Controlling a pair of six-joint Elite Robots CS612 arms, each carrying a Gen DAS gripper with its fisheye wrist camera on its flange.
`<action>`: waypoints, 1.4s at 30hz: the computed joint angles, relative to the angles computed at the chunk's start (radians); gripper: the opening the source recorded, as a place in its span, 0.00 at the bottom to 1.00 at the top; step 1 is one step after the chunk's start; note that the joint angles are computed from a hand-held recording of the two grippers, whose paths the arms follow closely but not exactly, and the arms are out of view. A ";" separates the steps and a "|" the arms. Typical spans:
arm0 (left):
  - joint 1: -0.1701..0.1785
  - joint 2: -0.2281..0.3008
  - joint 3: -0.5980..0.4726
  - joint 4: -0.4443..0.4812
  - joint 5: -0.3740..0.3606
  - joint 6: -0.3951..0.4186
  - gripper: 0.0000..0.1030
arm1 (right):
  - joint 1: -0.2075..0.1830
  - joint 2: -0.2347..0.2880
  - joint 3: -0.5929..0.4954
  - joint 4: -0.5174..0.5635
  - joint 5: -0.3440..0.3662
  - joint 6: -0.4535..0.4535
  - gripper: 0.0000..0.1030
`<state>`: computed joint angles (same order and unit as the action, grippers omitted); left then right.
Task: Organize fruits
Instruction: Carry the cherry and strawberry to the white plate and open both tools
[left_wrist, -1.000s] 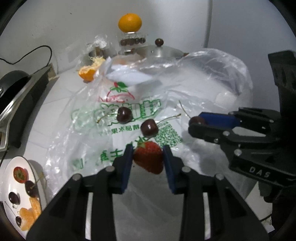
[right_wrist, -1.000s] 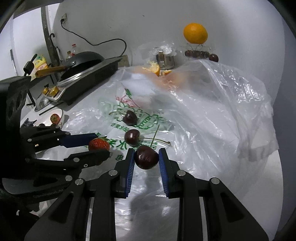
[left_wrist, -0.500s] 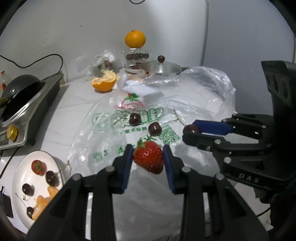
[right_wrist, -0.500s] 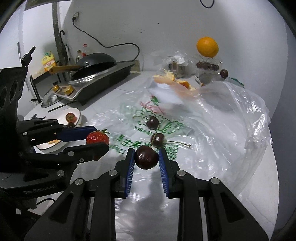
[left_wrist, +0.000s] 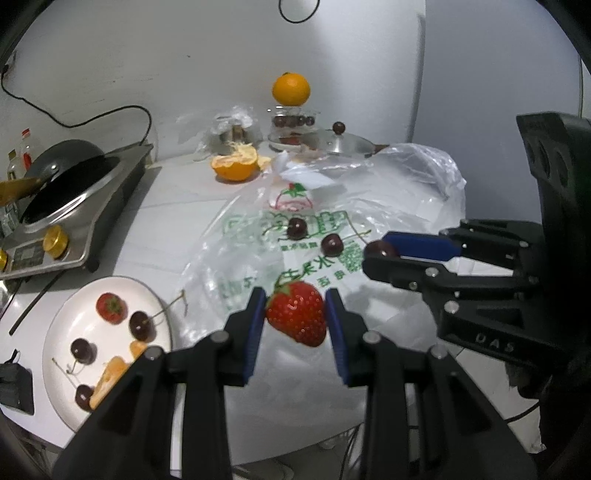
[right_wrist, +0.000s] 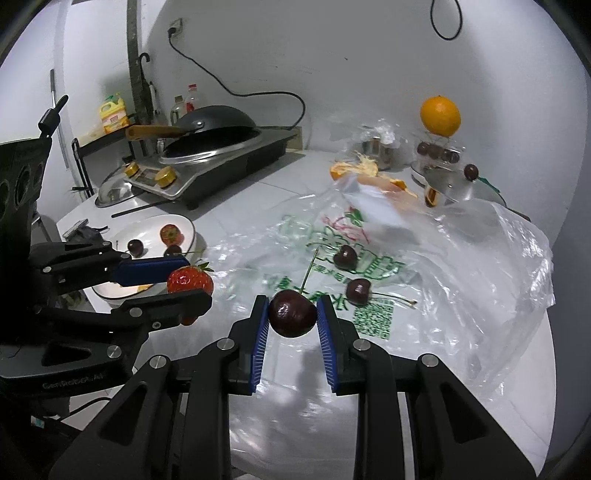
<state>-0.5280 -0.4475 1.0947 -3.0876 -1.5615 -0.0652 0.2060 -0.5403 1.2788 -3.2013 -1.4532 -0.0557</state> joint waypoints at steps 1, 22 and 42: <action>0.002 -0.004 0.009 -0.007 0.001 -0.002 0.33 | 0.003 0.000 0.000 -0.001 0.001 0.001 0.27; 0.046 -0.056 0.145 -0.132 0.003 -0.055 0.33 | 0.065 0.007 -0.047 0.037 -0.031 -0.051 0.27; 0.100 -0.059 0.180 -0.169 0.033 -0.119 0.33 | 0.107 0.064 -0.180 0.149 -0.018 -0.105 0.27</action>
<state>-0.4284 -0.5061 1.2751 -3.2565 -1.5283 -0.1844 0.3135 -0.4760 1.0983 -3.0521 -1.4709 -0.1604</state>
